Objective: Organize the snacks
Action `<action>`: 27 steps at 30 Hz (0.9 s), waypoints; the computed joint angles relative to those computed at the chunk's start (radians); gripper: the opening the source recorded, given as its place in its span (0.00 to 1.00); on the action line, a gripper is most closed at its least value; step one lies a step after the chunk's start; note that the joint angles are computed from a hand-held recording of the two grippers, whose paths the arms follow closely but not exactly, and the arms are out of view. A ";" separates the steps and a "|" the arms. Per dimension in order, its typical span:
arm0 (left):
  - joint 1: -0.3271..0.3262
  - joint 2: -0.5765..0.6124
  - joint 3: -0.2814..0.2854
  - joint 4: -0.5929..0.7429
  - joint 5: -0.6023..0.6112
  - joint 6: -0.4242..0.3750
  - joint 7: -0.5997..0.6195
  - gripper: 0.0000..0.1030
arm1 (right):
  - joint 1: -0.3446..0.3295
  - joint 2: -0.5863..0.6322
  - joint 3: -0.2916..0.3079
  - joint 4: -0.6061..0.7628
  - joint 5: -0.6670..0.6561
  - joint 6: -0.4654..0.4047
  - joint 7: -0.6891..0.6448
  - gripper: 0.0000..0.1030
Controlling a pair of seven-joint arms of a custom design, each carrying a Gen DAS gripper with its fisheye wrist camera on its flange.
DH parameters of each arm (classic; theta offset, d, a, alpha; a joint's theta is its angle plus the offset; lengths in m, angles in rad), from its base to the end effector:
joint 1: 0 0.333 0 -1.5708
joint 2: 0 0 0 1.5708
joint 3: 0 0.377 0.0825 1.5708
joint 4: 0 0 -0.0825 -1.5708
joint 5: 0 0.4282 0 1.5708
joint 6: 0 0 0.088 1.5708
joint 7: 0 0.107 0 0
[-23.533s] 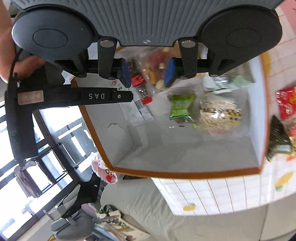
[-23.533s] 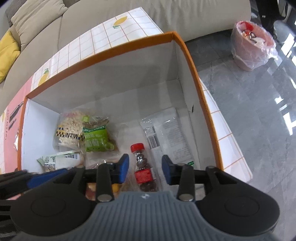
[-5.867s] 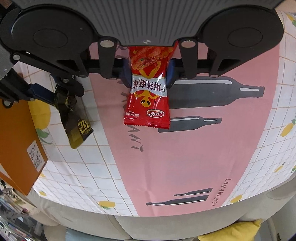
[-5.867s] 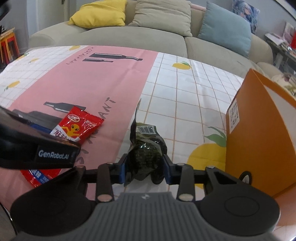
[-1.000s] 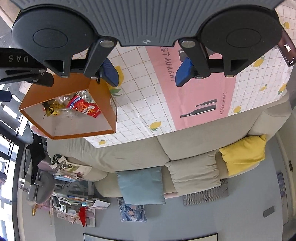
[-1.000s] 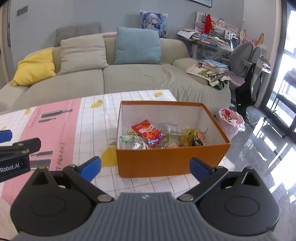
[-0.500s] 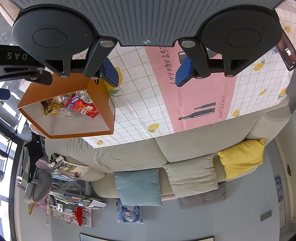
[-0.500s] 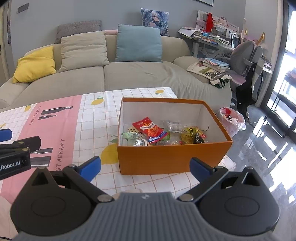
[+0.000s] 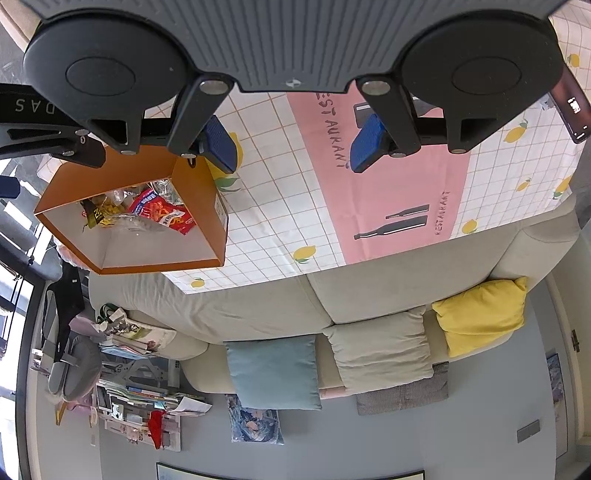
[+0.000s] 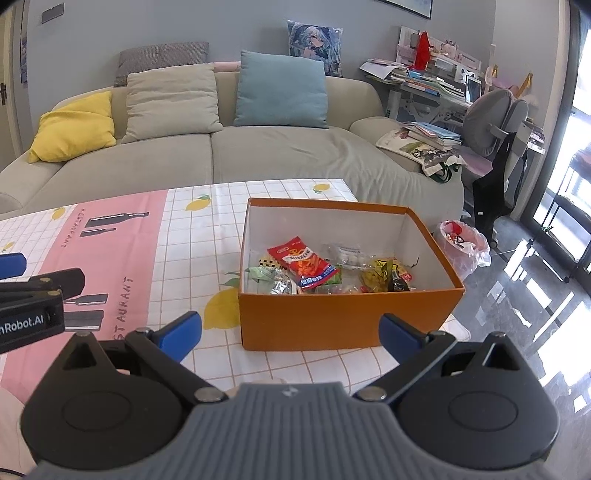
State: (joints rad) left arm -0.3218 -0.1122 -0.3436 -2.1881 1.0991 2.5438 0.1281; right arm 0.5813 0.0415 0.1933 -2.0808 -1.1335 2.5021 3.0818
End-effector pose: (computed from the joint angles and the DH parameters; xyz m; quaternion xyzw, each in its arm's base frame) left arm 0.4452 -0.3708 0.5158 -0.6217 0.6463 -0.2875 0.3364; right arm 0.4435 0.4408 0.4826 -0.6670 0.6123 -0.3117 0.2882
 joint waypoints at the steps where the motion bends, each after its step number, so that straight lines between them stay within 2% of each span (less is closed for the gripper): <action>1: 0.000 -0.002 0.001 -0.001 -0.002 0.001 0.001 0.80 | 0.001 0.001 0.000 0.001 0.002 -0.001 -0.003 0.97; 27: -0.003 0.002 0.000 0.000 -0.010 -0.011 -0.011 0.80 | 0.005 0.001 0.000 0.002 0.007 -0.002 -0.013 0.97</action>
